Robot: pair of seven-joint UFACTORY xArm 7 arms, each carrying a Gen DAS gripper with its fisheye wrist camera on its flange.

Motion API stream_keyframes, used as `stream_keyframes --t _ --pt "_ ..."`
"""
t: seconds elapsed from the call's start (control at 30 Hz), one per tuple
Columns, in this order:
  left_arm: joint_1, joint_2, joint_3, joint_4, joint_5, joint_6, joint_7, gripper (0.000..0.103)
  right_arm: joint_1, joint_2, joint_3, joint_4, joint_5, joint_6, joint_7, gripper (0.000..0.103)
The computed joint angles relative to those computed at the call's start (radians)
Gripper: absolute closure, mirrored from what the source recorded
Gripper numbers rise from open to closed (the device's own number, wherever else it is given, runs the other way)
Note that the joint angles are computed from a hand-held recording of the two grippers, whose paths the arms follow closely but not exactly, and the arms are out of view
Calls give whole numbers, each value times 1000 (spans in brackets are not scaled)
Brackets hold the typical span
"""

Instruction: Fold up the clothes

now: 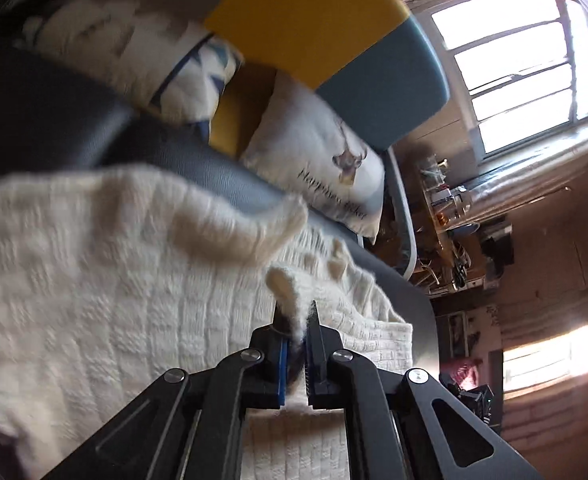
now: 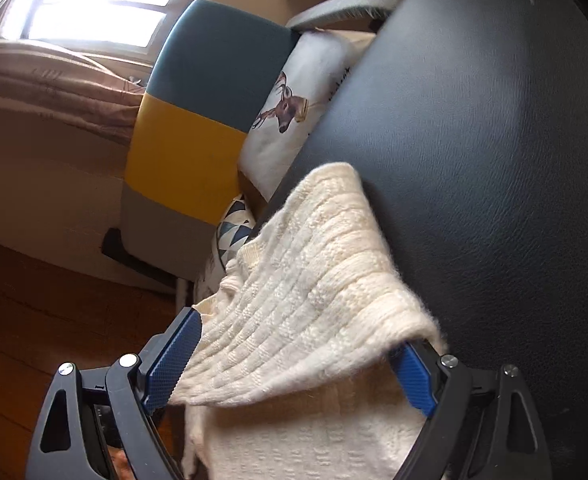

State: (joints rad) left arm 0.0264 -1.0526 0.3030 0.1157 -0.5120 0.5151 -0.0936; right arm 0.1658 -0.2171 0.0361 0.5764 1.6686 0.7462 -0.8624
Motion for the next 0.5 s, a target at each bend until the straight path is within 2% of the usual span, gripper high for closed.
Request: stream_keyframes --t 0.07,0.17,0.23,0.33,0.4,0.5 --pt "21 64 -10 33 42 27 10 97 -1 10 -2 -6 27 1 0 13" --pt "37 173 -36 45 79 47 12 96 -15 5 -15 -4 -34 40 41 13" --pt "46 197 -46 28 76 32 2 95 -25 2 -26 0 -80 70 70 13" --pt "58 153 -1 18 37 69 6 94 -52 -48 -53 -17 -184 102 99 13" --pt "110 94 -27 12 61 124 -13 94 -71 -89 -75 -27 -278 130 129 13" --pt "185 -5 -67 7 122 213 -46 94 -68 -115 -94 -18 -304 157 123 13"
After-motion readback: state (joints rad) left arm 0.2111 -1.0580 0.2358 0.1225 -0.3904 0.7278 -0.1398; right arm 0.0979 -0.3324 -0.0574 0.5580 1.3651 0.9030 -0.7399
